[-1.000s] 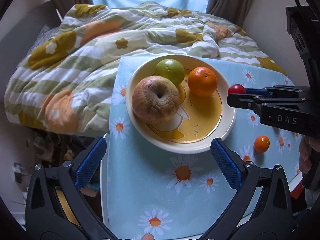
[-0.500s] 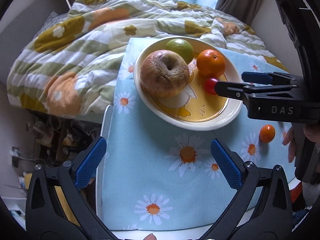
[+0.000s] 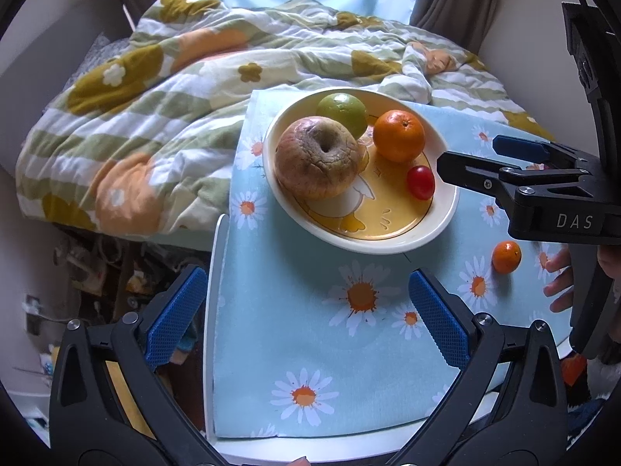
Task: Organize fruits
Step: 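Place the wrinkled apple and red tomato into the white bowl and release, then withdraw both tools from the bowl toward the remaining fruit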
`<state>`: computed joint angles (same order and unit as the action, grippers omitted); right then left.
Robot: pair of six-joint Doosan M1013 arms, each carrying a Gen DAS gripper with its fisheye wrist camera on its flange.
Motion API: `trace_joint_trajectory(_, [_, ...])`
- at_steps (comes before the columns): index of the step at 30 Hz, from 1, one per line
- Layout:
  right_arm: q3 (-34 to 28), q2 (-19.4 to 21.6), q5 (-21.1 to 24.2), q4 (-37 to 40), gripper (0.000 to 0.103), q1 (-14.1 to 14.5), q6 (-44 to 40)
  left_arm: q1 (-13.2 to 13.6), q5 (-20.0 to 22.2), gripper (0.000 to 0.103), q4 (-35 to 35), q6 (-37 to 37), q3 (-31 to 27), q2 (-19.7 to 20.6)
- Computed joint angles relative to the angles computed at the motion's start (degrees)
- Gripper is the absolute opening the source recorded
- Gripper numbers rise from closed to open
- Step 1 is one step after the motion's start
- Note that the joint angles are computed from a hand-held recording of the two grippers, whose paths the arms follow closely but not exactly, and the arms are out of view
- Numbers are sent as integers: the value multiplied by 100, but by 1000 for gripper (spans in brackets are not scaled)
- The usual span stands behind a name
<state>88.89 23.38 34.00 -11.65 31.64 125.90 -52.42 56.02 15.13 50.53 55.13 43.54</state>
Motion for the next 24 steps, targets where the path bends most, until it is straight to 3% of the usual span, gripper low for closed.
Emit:
trace_joint_trajectory(10, [131,-349,184,-135,102,86,609,-59,-145,103,144,273,15,-179])
trace_joint_trajectory(24, [649,-1073,831,-1781,103,304,2879,-124,-426,103,-131,1077,-508,-5])
